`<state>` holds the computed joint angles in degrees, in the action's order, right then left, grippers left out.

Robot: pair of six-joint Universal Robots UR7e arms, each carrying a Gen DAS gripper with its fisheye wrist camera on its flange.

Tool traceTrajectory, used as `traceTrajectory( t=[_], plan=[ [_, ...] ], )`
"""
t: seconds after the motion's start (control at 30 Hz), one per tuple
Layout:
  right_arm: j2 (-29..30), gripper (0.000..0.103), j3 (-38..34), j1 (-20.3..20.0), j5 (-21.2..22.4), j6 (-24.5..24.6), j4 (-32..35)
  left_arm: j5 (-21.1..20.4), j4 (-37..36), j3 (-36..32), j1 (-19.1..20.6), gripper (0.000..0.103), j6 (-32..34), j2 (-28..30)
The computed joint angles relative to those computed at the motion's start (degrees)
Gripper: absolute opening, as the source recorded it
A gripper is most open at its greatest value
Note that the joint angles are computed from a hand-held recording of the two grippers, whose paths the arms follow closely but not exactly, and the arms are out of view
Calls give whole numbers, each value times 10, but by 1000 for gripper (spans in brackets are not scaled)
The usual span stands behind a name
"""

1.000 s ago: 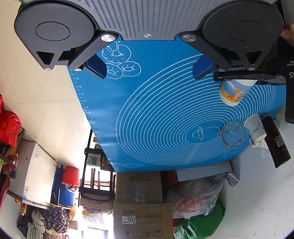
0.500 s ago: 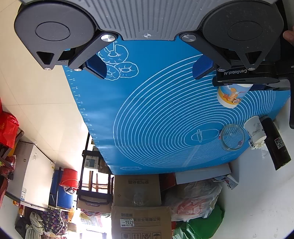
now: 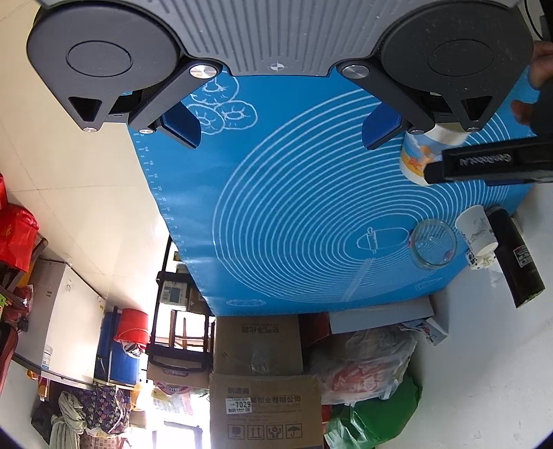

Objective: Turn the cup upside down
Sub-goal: 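Grasp the paper cup with the right gripper while the left gripper releases it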

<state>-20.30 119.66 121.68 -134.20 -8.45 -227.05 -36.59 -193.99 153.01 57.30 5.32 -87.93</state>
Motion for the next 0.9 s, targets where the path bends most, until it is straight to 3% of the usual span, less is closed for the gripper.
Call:
traceTrajectory(
  t=[0.13,0.23,0.37,0.5,0.67,0.77,0.9],
  plan=[
    [-1,101,-19,13,7,-1,25,21,6,2,-4,87,25,-38],
    [0,101,-39,21,16,3,58,36,9,-1,6,95,52,-58],
    [12,101,-77,36,15,0,97,71,-44,0,26,96,103,-46],
    [23,101,-111,43,22,6,144,46,-22,-15,70,96,126,-64],
    [38,101,-156,45,32,10,213,26,-79,-25,120,96,185,-51],
    [42,100,-185,39,41,18,278,7,-83,-38,153,96,199,-46],
    [46,92,-228,26,49,49,383,-21,-82,-56,191,96,204,-39]
  ],
)
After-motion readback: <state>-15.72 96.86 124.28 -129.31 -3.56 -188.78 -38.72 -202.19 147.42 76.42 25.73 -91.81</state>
